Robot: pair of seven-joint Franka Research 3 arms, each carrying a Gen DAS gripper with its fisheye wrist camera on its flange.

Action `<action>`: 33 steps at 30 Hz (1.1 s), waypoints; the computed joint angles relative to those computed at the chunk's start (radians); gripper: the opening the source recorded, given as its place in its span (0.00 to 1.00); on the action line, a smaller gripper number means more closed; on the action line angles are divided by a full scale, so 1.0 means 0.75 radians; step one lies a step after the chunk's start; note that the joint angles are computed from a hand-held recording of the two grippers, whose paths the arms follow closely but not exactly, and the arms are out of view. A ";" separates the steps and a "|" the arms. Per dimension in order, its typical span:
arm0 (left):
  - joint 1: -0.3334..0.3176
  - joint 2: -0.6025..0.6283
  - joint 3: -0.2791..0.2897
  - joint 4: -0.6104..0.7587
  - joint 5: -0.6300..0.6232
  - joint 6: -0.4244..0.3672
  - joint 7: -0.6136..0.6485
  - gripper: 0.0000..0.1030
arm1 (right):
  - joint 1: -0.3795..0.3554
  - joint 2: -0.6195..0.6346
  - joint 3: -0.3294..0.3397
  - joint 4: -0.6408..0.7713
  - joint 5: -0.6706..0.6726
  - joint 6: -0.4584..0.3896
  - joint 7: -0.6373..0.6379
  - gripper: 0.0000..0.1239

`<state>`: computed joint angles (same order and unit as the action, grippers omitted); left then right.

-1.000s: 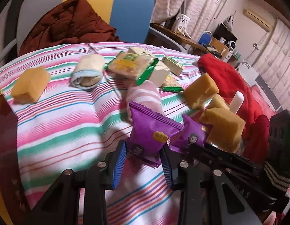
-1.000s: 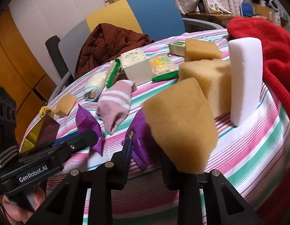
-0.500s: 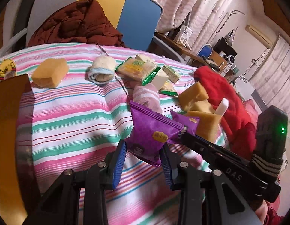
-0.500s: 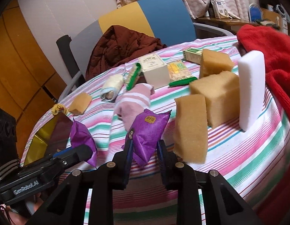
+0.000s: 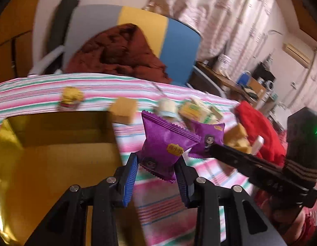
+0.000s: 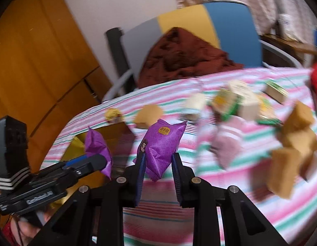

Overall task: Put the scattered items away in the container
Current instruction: 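Carry both purple packets over the gold tray and open both tools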

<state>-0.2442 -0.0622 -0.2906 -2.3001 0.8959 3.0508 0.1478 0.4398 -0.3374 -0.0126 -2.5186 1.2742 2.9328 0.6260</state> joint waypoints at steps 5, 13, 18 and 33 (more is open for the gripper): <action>0.066 -0.147 0.045 -0.170 -0.100 -0.027 0.060 0.35 | 0.031 0.117 0.044 0.159 -0.075 -0.158 0.042 0.17; 0.140 -0.241 0.116 -0.356 -0.392 -0.042 0.299 0.35 | 0.013 0.379 0.164 0.418 -0.348 -0.299 0.311 0.17; 0.163 -0.255 0.131 -0.420 -0.546 0.011 0.410 0.35 | -0.004 0.367 0.178 0.395 -0.260 -0.144 0.323 0.18; 0.235 -0.265 -0.011 -0.437 -0.592 0.083 0.378 0.35 | -0.146 0.502 0.132 0.388 -0.290 -0.371 0.545 0.54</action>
